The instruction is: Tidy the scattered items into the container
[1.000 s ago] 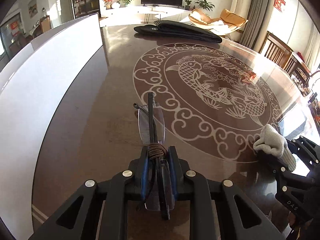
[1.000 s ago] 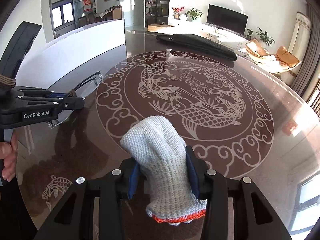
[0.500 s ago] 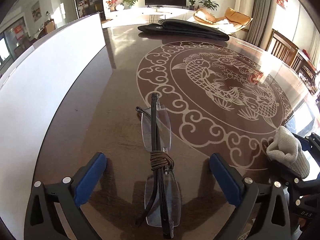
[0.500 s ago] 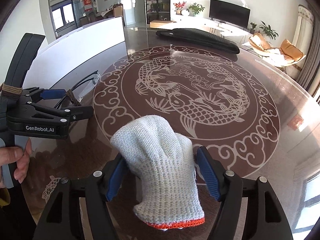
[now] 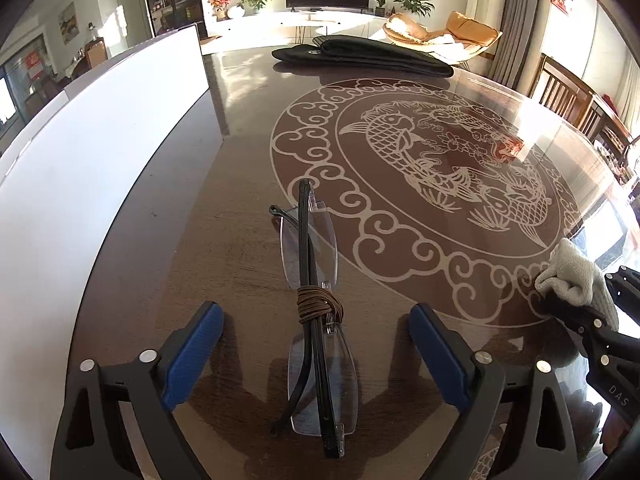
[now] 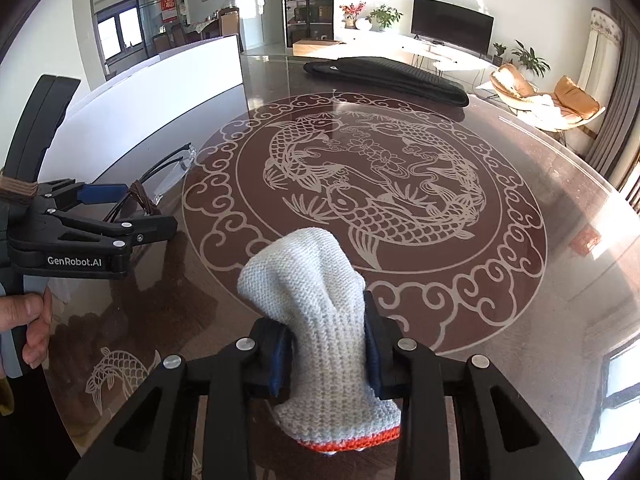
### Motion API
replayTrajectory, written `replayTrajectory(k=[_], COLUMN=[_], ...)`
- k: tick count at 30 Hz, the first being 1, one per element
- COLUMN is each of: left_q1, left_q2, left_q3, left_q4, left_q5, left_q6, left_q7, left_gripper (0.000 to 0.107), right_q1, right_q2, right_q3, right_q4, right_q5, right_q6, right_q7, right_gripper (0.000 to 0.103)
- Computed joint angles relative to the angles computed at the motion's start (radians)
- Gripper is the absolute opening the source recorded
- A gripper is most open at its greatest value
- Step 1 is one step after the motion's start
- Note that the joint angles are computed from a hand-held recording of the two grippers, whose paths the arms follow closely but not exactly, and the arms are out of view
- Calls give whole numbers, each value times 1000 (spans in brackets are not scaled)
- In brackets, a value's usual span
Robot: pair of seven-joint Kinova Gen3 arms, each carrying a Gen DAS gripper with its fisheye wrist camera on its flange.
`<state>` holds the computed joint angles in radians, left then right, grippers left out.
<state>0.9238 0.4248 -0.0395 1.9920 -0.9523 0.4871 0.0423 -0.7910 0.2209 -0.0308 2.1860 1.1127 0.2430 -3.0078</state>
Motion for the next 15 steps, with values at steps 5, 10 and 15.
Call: replayTrajectory(k=[5,10,15], left_q1=[34,49,53], left_q2=[-48,-68,-60], left_q3=[21,80,128], left_q4=[19,14,-5], left_q5=[-19,-59,-77], left_q6=[42,100,153], left_q7=[38,92,99], left_gripper=[14,14,14], right_q1=[11,11,22], right_q2=[-65,-91,-96], right_q3=[-46,-94,-139], right_q4=[19,33,45], right_q5=[-33,19,68], right_q6=[21,49,69], right_q7=[-25,-112,-190], right_gripper=[30,30,30])
